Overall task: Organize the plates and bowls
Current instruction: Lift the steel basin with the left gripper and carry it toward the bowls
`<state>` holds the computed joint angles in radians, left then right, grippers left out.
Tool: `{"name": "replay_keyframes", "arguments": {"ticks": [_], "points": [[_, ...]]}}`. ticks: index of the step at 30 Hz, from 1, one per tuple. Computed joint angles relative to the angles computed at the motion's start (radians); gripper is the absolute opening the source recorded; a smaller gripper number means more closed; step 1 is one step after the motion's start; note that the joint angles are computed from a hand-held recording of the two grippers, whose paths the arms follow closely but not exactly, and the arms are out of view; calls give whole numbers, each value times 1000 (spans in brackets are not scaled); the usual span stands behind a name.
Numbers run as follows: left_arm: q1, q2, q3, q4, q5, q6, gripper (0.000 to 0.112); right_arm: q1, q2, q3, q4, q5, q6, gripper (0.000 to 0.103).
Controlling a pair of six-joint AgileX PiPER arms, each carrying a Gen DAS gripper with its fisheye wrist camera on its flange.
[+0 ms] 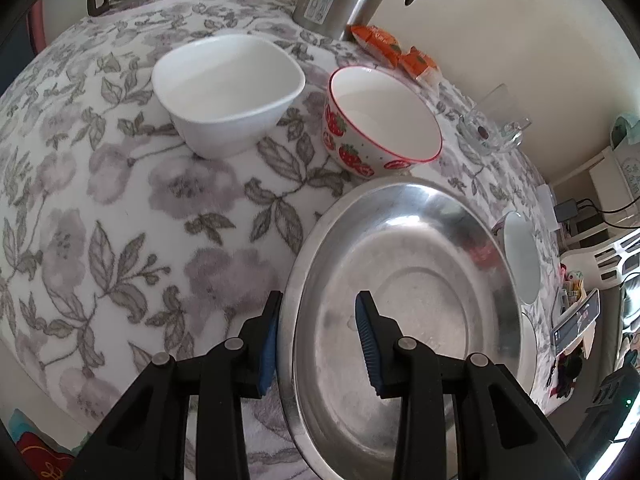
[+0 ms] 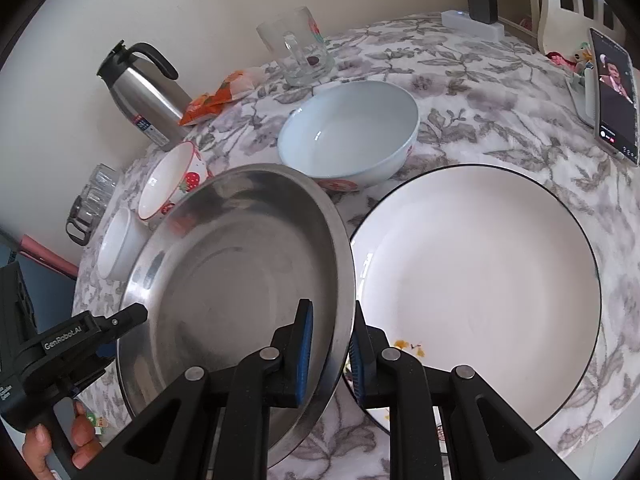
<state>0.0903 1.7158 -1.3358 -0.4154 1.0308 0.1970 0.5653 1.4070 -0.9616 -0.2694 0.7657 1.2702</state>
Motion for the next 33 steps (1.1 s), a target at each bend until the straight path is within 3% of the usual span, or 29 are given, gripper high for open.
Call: {"name": "replay_keyframes", "arguments": {"ticks": [11, 21, 24, 25, 33], "points": [[-2, 24, -7, -8, -2, -4, 36, -7, 28, -11, -6, 7, -12, 19], [34, 40, -24, -49, 58, 12, 38, -10, 41, -25, 15, 24, -30, 19], [34, 39, -23, -44, 60, 8, 39, -12, 40, -24, 12, 27, -21, 37], [34, 39, -23, -40, 60, 5, 39, -9, 37, -25, 0, 33, -8, 39], [52, 26, -26, -23, 57, -18, 39, 15, 21, -39, -74, 79, 59, 39]]}}
